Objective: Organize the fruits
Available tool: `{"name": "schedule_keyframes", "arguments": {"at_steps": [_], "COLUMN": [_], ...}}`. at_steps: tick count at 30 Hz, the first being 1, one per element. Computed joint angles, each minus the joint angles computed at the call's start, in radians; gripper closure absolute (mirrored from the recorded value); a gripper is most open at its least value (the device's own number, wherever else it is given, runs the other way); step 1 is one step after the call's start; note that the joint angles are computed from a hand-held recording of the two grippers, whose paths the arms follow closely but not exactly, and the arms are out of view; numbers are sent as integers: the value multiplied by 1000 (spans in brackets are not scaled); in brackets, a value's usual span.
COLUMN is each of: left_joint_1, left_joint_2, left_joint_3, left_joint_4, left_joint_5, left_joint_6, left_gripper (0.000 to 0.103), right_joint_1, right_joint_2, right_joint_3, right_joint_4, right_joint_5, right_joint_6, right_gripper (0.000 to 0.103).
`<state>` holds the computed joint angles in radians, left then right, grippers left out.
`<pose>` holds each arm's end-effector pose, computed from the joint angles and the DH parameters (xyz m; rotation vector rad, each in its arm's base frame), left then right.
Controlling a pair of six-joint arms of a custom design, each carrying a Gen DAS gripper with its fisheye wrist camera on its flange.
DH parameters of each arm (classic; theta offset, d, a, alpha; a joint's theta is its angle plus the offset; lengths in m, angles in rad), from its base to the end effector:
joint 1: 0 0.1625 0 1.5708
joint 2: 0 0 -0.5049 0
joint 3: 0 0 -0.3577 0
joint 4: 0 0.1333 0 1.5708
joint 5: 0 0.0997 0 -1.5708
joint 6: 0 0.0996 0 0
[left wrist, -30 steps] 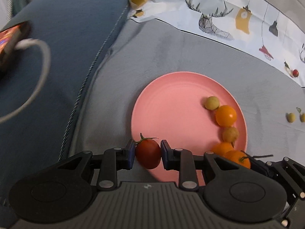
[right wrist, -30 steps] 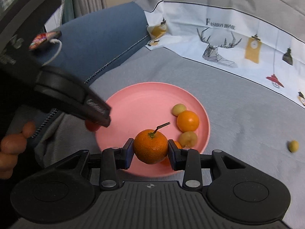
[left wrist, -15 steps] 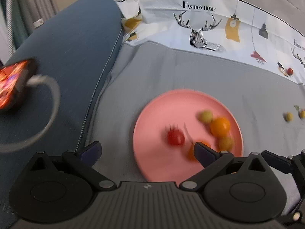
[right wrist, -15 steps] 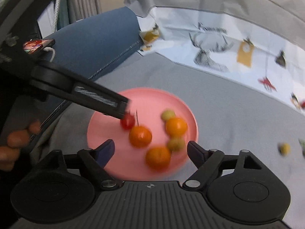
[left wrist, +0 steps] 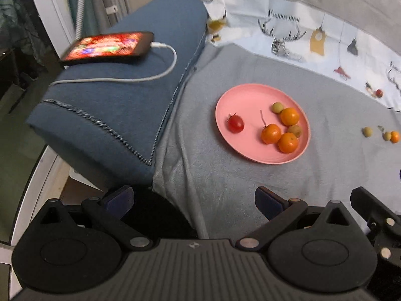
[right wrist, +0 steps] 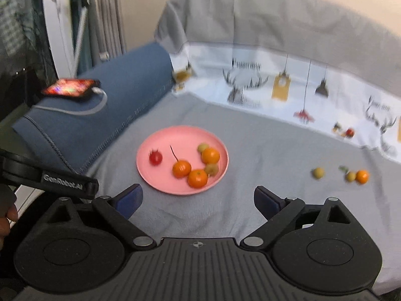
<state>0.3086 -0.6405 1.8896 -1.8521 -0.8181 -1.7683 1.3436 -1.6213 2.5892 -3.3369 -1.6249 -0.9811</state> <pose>-0.4291 -0.3482 0.0015 -0.1003 2.0765 -0.7437 0.0530 -0.3388 0.3741 0.9006 -2.3530 0.8357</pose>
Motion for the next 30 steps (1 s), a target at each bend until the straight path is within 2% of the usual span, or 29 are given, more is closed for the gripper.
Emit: {"name": "schedule_keyframes", "arguments": {"at_steps": [5, 17, 25, 30], "left_joint_1": [-77, -175, -202, -209], "left_joint_2": [-10, -3, 1, 6], "left_joint_3": [2, -35, -50, -60], "left_joint_4": [39, 137, 172, 199], "left_joint_5": [8, 21, 16, 19], "left_joint_6": [-65, -132, -150, -159], "left_gripper": [0, 0, 0, 0], "right_joint_1": [-39, -192, -305, -321], "right_joint_2": [-135, -406, -524, -541], "right_joint_3": [49, 70, 63, 60], "right_joint_4": [29, 233, 376, 400], "right_joint_5": [117, 328, 446, 462], "right_joint_6": [-87, -158, -226, -232], "right_gripper": [5, 3, 3, 3]}}
